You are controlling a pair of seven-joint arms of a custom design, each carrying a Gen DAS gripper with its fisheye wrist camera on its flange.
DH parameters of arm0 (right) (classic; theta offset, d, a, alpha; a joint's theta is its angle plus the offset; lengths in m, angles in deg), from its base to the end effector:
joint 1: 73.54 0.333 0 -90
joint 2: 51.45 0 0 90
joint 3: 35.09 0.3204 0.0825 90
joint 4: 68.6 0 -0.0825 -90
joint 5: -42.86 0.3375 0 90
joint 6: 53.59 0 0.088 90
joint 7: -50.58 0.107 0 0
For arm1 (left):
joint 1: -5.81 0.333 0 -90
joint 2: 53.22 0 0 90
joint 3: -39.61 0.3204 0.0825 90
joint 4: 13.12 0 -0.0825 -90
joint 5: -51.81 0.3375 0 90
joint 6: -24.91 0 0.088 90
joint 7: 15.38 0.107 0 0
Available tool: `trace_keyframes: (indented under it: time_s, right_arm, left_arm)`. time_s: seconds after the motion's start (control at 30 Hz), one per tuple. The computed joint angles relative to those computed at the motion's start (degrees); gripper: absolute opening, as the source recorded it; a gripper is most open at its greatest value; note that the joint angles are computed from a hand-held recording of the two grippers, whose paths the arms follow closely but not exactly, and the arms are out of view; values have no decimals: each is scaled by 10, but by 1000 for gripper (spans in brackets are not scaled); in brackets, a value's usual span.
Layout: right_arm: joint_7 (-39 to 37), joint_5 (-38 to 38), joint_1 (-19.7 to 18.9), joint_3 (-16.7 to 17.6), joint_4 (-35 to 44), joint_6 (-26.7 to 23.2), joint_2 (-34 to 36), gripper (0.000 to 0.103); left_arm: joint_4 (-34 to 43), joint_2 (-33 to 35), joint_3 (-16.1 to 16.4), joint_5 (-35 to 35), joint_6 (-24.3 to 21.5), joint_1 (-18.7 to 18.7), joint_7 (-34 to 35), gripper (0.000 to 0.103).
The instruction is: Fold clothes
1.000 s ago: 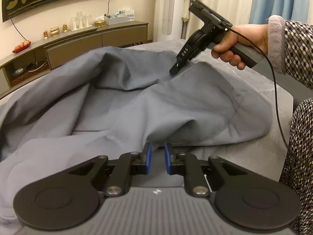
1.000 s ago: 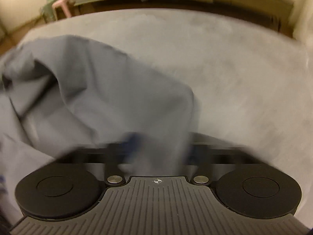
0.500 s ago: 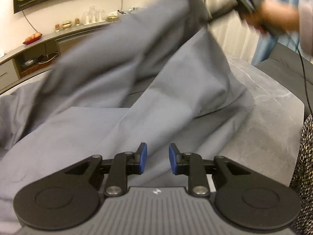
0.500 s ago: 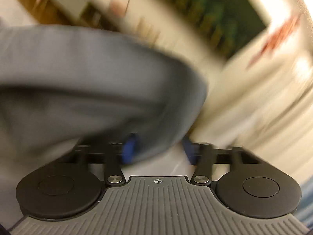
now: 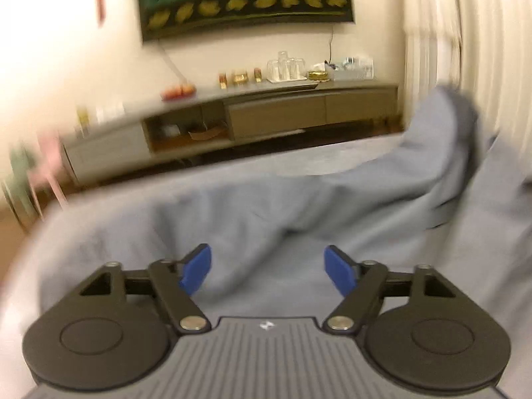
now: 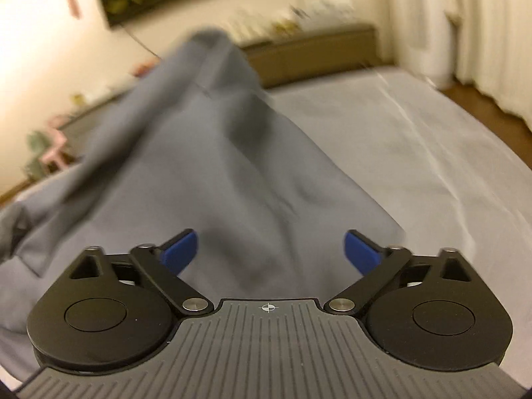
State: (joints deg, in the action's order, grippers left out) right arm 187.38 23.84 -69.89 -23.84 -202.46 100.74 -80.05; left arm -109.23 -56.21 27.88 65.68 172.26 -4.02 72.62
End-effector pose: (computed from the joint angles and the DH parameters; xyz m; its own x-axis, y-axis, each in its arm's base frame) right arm 0.3864 0.1333 0.6336 -0.1928 -0.9572 -0.2158 -0.5921 0.2889 -0.7523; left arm 0.5047 -0.2080 0.7290 -0.3515 -0.9095 -0.2221 -0.4786 0.3785 -0.7923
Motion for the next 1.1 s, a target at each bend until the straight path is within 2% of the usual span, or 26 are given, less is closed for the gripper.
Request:
trace_keyframes:
  time_s: [0.1, 0.17, 0.23, 0.33, 0.37, 0.4, 0.5, 0.63, 0.73, 0.77, 0.83, 0.87, 0.9, 0.93, 1.0, 1.03, 1.07, 1.1]
  right_arm:
    - [-53, 27, 41, -20, 10, -11, 19, 96]
    - [-83, 41, 59, -21, 25, -40, 33, 81]
    - [-103, 61, 72, -29, 35, -65, 41, 38]
    - [-113, 78, 77, -32, 45, -83, 42, 16]
    - [-113, 78, 77, -31, 51, -83, 45, 14]
    - [-120, 79, 76, -37, 48, -71, 47, 11]
    - [-124, 71, 64, -35, 57, -63, 47, 5]
    - [-86, 42, 54, 1, 25, -83, -17, 5]
    - [-87, 81, 98, 9, 10, -111, -40, 6]
    - [-109, 102, 124, 2, 16, -129, -33, 7]
    - [-175, 162, 184, -23, 28, -152, -11, 21]
    - [-201, 178, 201, -25, 30, -149, -7, 24]
    - [-219, 196, 214, -28, 26, -132, -11, 35]
    - [-236, 215, 226, -32, 21, -113, -17, 53]
    - [-240, 238, 227, -33, 2, -53, -41, 61]
    - [-235, 241, 219, -29, 1, -34, -50, 61]
    - [-223, 235, 200, -23, 3, -11, -56, 61]
    - [-209, 228, 180, -17, 6, 13, -61, 64]
  left_arm:
    - [46, 59, -3, 71, -10, -6, 46, 88]
    - [78, 97, 4, 124, -18, -20, 30, 88]
    - [94, 120, 6, 106, -23, -24, 48, 84]
    - [123, 148, 0, 46, -55, -24, 116, 52]
    - [137, 159, 0, 32, -70, -26, 133, 32]
    - [150, 169, 5, 32, -83, -30, 134, 19]
    - [188, 187, 30, 46, -108, -43, 64, 5]
    - [246, 203, 68, 82, -149, -52, -104, 5]
    - [265, 200, 70, 86, -182, -44, -167, 5]
    - [270, 199, 71, 95, -194, -45, -183, 6]
    - [275, 195, 68, 104, -211, -45, -207, 7]
    - [275, 192, 67, 107, -218, -44, -216, 8]
    - [276, 188, 64, 106, -222, -42, -221, 12]
    - [271, 180, 59, 98, -218, -37, -217, 16]
    - [246, 155, 50, 76, -195, -26, -213, 33]
    - [231, 139, 45, 71, -185, -24, -217, 38]
    - [216, 122, 41, 65, -174, -22, -220, 44]
    - [197, 104, 37, 51, -157, -17, -220, 45]
